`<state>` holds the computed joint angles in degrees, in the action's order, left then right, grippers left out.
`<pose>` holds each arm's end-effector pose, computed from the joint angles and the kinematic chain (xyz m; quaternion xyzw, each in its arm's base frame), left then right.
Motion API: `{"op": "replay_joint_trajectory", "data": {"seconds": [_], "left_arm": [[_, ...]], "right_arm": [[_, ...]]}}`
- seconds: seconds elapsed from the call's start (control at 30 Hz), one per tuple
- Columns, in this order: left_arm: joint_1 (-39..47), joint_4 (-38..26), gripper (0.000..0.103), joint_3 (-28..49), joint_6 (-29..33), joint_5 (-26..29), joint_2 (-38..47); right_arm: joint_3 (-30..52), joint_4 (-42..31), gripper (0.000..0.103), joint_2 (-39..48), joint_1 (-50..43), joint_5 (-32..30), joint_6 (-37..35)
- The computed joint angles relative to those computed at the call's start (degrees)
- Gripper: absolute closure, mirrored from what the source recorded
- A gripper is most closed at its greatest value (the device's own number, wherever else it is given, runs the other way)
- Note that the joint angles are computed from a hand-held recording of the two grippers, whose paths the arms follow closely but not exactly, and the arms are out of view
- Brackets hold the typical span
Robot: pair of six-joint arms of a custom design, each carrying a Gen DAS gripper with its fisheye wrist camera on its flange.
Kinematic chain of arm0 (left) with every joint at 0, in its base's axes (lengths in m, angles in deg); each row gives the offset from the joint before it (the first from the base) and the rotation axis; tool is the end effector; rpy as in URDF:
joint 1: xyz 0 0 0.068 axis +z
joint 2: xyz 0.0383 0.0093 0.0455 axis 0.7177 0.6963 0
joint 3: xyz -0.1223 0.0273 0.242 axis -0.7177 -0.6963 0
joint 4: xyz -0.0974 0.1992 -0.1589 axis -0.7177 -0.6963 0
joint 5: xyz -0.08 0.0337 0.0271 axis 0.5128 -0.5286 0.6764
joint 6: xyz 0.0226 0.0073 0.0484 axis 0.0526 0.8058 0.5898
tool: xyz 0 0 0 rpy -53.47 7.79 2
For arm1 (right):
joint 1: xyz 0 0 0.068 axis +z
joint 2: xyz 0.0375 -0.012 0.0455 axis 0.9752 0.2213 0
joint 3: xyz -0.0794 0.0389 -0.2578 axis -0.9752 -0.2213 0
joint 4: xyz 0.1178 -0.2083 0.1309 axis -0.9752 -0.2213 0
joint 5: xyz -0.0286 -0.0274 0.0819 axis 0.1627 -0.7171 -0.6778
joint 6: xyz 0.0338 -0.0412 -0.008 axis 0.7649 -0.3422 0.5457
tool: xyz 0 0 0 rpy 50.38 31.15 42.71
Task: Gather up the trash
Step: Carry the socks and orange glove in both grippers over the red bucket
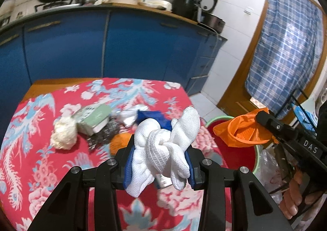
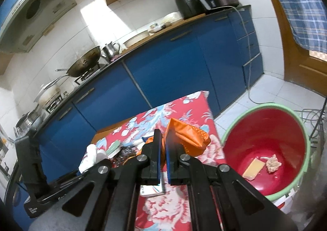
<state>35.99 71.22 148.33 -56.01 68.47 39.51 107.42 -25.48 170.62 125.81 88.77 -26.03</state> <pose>0.3733 -0.0840 0.1419 0.2565 0.8645 -0.2522 0.3510 0.2357 0.2280 0.1663 0.2588 0.8121 0.1048 0.5123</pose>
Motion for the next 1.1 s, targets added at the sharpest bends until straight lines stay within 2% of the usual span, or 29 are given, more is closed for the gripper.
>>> {"op": "replay_joint_trajectory", "data": {"seconds": [0.43,0.6,1.1], "left_arm": [[-11.04,-0.39,0.061,0.56,-0.96,-2.83,-1.36],[-15.45,-0.52,0.060,1.26,-1.23,-4.82,-0.61],[-25.52,-3.30,0.059,8.57,-1.27,-10.03,9.83]], "right_arm": [[-11.41,-3.90,0.097,-9.95,0.82,4.14,9.40],[-16.26,-4.07,0.097,-13.37,-0.06,3.93,12.88],[-28.13,5.68,0.093,-13.82,-6.95,-2.51,18.50]]}}
